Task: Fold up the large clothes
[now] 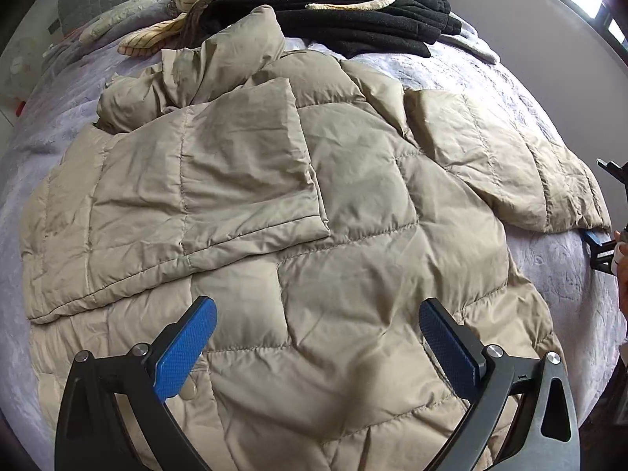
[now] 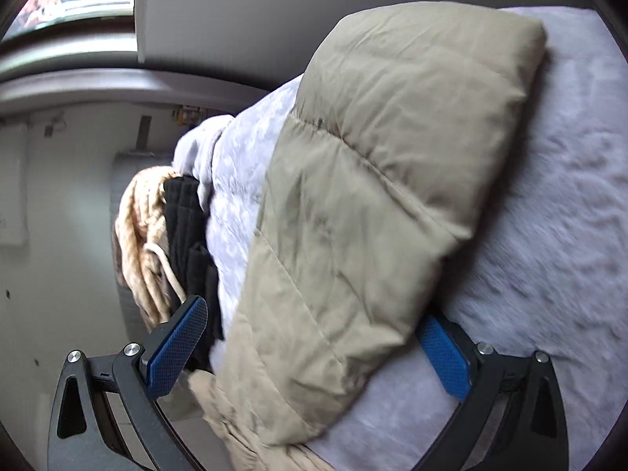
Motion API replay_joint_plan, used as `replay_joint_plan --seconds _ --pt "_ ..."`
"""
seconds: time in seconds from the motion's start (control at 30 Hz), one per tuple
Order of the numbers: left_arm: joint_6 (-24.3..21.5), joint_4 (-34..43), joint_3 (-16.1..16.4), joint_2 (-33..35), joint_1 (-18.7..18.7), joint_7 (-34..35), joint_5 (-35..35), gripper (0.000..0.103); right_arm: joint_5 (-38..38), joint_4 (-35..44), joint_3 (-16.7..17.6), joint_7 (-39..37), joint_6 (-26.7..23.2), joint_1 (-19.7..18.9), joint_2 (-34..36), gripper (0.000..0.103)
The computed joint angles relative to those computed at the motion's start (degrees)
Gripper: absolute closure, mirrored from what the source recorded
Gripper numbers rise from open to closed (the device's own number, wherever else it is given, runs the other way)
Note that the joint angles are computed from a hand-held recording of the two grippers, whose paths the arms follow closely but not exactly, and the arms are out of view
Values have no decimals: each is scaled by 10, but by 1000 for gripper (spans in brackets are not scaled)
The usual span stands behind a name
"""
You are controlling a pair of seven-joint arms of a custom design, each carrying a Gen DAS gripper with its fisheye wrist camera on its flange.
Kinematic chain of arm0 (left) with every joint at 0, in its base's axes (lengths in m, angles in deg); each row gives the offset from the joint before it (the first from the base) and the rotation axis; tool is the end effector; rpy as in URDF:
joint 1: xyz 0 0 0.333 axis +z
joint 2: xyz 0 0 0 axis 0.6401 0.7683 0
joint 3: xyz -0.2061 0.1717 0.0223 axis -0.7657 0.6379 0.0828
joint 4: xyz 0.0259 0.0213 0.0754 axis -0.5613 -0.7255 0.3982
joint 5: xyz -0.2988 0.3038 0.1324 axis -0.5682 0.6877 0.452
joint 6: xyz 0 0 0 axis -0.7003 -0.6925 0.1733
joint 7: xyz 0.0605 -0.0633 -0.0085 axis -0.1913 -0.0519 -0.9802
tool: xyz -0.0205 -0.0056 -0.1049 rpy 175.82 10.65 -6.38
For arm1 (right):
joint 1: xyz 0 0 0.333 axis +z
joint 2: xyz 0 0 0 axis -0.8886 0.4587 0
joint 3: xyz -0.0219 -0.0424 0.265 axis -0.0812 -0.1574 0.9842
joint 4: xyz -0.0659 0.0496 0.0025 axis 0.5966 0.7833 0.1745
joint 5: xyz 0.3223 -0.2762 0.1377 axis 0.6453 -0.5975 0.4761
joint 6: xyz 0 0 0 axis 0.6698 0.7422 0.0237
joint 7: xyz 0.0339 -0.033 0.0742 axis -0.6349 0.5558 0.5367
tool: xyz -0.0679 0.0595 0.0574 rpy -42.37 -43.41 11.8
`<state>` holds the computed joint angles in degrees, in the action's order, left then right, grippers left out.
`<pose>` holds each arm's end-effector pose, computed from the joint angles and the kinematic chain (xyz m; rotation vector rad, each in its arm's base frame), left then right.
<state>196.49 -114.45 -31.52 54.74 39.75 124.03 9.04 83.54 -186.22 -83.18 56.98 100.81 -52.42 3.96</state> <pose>0.4913 -0.0730 0.4743 -2.0845 2.0418 -0.4216 0.5917 0.0269 0.4029 -0.5493 2.1069 0.2839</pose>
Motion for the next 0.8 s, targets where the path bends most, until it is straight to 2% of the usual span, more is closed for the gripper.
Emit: replay_joint_plan --seconds 0.03,0.1,0.13,0.17,0.23,0.33,0.47,0.57,0.63,0.7,0.73,0.8 --pt "1 0 1 -1 0 1 -2 0 26 11 -2 -7 2 2 9 3" --pt "4 0 3 -2 1 1 -2 0 81 28 -3 -28 -7 -1 22 21" --pt "4 0 4 -2 2 3 -3 0 90 33 -3 -18 -23 -6 27 61" --pt "5 0 7 -3 2 5 -6 0 100 39 -1 -8 -37 -10 34 92" --pt "6 -1 10 -5 7 7 -6 0 169 52 5 -55 -49 -15 45 96" --pt "12 -6 13 -12 18 7 -1 0 139 78 21 -83 -41 -14 50 96" --pt "20 -15 21 -24 37 9 8 0 137 137 39 -145 -62 -3 71 96" --pt "28 -22 31 -33 52 10 6 0 92 202 59 -168 -74 11 101 96" --pt "33 -26 33 -39 66 6 12 0 27 262 76 -170 -81 25 135 96" --pt "37 -30 35 -44 82 3 22 0 -71 316 91 -155 -84 39 166 96" --pt "41 -33 36 -47 91 -1 28 0 -151 358 98 -138 -88 54 192 96" --pt "46 -39 39 -54 106 -5 36 0 -262 425 109 -117 -106 77 236 96"
